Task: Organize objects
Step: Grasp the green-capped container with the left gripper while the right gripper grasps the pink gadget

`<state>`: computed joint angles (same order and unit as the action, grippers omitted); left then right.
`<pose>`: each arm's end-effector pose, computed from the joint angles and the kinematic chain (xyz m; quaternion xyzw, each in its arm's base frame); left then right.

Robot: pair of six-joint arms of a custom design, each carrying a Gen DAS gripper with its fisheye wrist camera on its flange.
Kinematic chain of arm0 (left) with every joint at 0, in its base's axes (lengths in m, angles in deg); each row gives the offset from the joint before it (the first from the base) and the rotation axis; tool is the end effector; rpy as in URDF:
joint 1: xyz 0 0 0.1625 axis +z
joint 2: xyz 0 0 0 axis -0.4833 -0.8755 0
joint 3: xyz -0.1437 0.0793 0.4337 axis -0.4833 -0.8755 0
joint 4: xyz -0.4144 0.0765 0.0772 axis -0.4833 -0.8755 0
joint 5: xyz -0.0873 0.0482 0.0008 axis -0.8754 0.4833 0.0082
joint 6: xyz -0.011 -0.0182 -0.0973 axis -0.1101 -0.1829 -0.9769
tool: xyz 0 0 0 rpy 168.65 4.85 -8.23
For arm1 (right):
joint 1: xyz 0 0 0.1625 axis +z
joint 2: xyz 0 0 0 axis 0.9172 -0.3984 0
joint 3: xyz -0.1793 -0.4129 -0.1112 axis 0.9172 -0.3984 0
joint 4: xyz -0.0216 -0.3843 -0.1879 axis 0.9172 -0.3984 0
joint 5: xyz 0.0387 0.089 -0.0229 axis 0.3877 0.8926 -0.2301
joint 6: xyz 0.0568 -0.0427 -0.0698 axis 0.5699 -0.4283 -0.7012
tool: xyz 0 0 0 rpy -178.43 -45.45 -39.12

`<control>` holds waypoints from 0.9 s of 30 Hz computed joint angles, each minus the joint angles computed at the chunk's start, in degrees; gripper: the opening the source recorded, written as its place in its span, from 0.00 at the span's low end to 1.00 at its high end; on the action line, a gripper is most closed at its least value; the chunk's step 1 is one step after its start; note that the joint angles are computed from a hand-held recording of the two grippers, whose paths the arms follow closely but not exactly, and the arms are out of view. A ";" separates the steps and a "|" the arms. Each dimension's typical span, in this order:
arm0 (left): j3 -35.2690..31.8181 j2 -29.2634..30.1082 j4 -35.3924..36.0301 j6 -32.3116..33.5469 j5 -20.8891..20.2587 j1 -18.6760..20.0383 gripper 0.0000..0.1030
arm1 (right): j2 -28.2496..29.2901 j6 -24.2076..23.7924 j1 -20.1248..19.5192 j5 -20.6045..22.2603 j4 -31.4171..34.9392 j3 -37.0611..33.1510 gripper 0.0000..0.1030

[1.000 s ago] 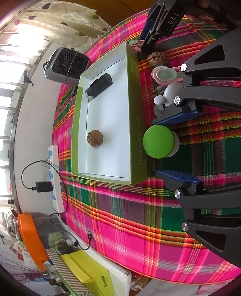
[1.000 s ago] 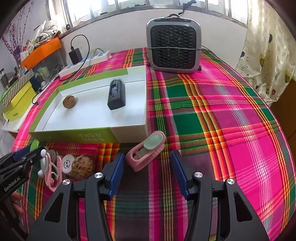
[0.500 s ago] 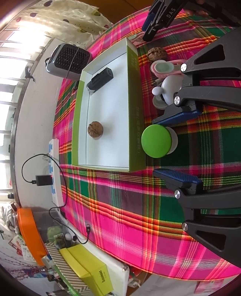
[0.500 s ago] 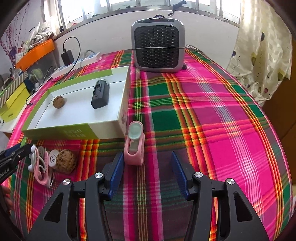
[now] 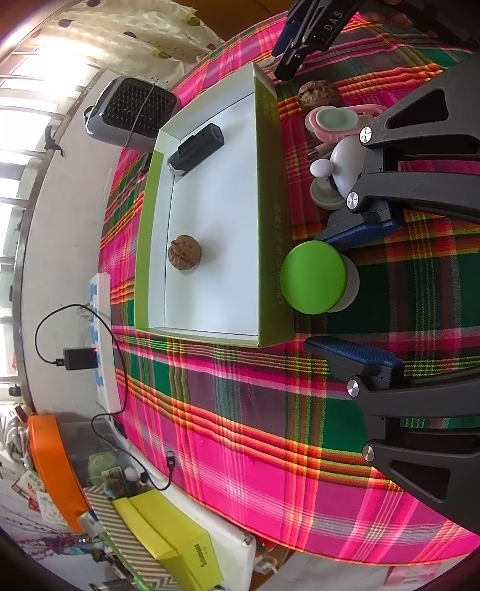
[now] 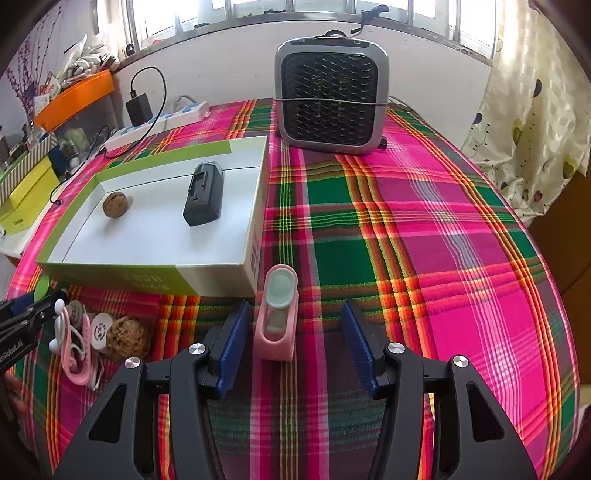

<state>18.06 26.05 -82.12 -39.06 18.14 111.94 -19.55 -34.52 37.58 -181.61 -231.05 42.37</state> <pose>0.0843 -0.8265 0.2521 0.2054 0.8917 -0.2625 0.3062 0.2656 -0.8017 -0.0911 0.0775 -0.8697 0.3268 0.3618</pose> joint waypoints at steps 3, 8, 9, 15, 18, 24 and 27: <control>-0.21 0.02 0.33 -0.63 -0.56 0.12 0.43 | -0.03 0.09 -0.01 0.12 0.03 0.01 0.51; -0.52 0.12 0.34 -0.90 -0.68 0.20 0.40 | -0.17 0.47 -0.05 0.13 -0.34 0.26 0.47; -0.62 0.26 -0.10 -0.75 -0.32 0.19 0.36 | -0.25 0.52 -0.06 0.11 -0.40 0.39 0.44; -0.59 0.10 -0.40 -1.00 -0.32 0.32 0.29 | -0.53 0.45 -0.10 0.48 -1.00 1.01 0.34; -0.54 0.10 -0.47 -0.99 -0.27 0.31 0.29 | -0.62 0.45 -0.11 0.70 -1.20 1.26 0.28; -0.33 0.03 -0.75 -0.96 -0.39 0.32 0.29 | -0.79 0.43 -0.15 1.18 -1.30 1.64 0.18; -0.28 -0.01 -0.80 -0.82 -0.31 0.29 0.29 | -0.92 0.59 -0.19 1.43 -1.41 1.88 0.18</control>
<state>17.78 26.04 -82.93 -39.88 17.83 112.23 -20.47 -33.93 37.39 -180.18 -232.46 44.25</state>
